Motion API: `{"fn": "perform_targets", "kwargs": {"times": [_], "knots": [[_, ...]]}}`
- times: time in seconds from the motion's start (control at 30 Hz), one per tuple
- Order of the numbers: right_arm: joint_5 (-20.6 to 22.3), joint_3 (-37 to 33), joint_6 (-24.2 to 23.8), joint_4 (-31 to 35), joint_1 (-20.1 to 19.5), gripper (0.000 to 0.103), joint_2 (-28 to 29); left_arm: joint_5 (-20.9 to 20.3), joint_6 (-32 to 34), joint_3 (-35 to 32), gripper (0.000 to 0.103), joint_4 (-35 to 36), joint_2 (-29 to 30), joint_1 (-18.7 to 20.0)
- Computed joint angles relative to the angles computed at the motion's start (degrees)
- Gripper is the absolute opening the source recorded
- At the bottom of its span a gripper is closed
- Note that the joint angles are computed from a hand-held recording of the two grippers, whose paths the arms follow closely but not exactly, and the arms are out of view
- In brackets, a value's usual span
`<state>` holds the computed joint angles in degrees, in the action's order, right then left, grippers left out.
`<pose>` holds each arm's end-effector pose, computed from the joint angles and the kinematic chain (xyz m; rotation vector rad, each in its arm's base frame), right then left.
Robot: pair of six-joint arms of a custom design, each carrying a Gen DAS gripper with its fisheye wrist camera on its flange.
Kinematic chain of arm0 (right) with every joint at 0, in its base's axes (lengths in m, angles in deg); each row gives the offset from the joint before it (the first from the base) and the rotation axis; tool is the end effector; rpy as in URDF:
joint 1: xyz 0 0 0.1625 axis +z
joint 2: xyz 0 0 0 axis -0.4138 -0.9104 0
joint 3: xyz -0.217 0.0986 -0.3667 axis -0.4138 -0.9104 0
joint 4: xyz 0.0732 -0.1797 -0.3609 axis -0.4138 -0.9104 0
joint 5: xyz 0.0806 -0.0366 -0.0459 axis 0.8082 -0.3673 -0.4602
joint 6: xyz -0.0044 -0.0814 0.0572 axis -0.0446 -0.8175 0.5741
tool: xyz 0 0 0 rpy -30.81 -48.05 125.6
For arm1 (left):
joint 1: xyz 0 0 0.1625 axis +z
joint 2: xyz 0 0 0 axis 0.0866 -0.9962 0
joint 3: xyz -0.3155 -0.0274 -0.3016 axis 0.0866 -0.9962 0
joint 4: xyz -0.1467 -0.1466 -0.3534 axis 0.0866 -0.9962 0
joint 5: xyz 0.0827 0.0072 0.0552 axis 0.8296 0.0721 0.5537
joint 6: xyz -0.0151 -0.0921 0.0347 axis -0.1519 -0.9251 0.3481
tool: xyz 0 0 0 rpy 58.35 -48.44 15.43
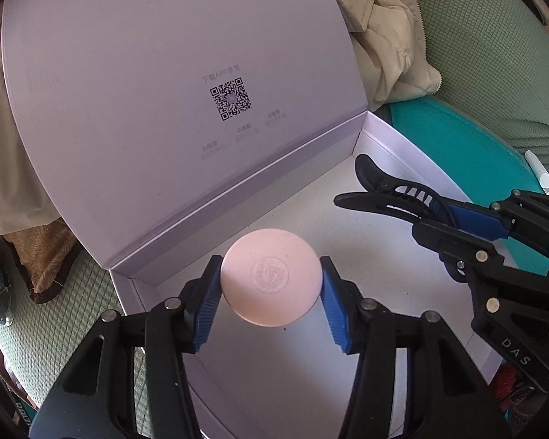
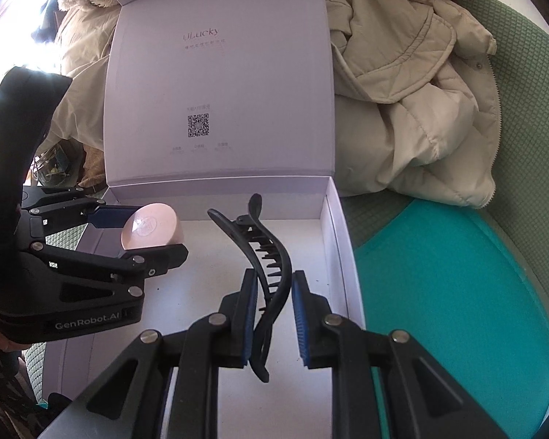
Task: Organize objects
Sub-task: 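Open both tools to release the compact and claw clip inside the box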
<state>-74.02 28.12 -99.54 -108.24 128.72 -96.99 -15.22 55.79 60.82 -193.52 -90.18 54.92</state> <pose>0.2742 -0.7033 0.1409 1.0921 -2.3671 0.4230 -0.1804 -0.7289 0.2030 0.1693 2.3275 -0.6120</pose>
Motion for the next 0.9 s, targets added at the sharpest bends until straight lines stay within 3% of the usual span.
{"fn": "perform_targets", "kwargs": {"times": [0.67, 0.8, 0.9], "knots": [[-4.09, -1.66, 0.08, 2.35, 0.23, 0.018, 2.22, -1.23, -4.25, -4.43, 0.051, 5.77, 2.83, 1.16], [-5.36, -1.49, 0.11, 2.06, 0.45, 0.023, 2.24, -2.55, -5.19, -5.01, 0.053, 5.89, 2.84, 1.24], [-5.74, -0.91, -0.11, 1.21, 0.71, 0.035, 1.89, -1.84, -5.32, -4.96, 0.054, 5.6, 2.81, 0.79]]}}
